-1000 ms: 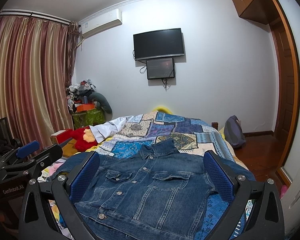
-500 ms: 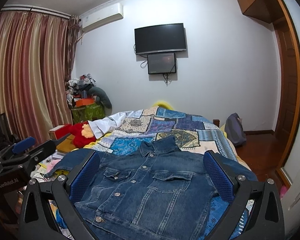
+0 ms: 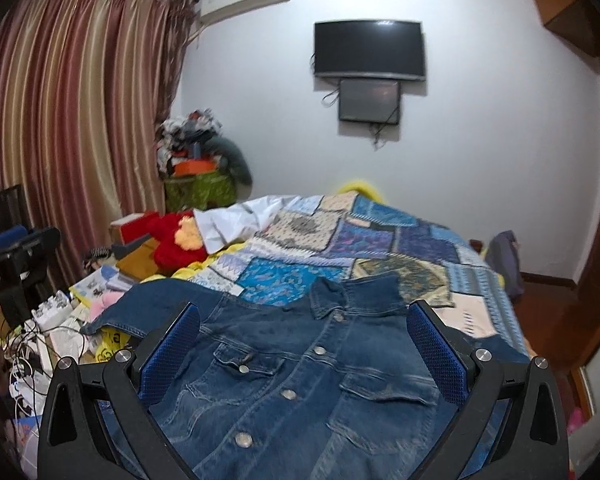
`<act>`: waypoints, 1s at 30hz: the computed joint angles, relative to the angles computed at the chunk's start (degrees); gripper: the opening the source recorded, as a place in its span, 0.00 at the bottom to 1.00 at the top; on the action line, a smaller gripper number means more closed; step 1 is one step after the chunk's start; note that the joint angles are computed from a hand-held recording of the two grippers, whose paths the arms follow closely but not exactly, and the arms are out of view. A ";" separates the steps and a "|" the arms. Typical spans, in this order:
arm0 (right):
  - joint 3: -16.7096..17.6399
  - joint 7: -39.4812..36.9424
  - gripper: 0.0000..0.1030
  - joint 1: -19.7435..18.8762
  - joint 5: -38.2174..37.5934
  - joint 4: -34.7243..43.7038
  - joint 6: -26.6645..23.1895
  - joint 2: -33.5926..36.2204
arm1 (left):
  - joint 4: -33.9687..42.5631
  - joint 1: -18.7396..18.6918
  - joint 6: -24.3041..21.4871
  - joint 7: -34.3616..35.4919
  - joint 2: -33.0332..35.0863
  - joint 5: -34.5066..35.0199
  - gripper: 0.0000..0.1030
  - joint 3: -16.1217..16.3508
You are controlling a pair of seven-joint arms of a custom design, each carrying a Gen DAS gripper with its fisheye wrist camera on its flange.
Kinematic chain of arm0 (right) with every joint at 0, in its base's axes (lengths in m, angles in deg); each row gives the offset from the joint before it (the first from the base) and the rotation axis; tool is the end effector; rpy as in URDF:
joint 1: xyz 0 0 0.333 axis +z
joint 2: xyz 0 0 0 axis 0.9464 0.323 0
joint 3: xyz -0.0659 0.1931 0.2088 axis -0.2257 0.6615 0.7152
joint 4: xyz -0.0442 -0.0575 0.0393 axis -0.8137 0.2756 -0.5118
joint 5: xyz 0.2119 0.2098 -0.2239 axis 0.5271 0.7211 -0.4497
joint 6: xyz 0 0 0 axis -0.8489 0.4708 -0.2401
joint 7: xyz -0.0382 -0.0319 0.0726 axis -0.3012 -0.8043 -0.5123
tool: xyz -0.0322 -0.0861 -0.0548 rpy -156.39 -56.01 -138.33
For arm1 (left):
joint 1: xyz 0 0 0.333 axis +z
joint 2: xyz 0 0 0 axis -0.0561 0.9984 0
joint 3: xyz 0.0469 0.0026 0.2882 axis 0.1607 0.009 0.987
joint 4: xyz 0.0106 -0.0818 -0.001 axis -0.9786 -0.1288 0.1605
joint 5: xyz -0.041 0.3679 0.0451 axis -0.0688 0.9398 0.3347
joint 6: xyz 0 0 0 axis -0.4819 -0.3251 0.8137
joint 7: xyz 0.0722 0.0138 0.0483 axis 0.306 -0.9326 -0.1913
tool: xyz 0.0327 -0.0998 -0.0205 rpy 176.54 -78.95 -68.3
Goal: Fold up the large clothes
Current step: 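Grasp the side edge of the denim jacket with the left gripper and lift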
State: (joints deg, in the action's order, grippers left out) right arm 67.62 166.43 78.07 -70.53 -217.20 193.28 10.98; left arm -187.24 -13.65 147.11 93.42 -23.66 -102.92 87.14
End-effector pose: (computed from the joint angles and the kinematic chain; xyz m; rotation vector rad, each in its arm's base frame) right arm 0.3674 0.2151 0.6268 -1.2579 1.8523 -1.1865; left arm 0.5125 -0.0375 0.6459 -1.1747 1.8401 -1.2340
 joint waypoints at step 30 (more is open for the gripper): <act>-19.89 -42.27 0.99 6.04 33.16 24.79 7.27 42.82 | 43.73 20.22 -33.86 -47.56 47.04 28.50 0.52 -11.83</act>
State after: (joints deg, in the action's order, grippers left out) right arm 47.73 124.16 84.11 -37.37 -192.41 200.55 53.80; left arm -143.50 6.57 113.25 45.86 23.38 -74.42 75.30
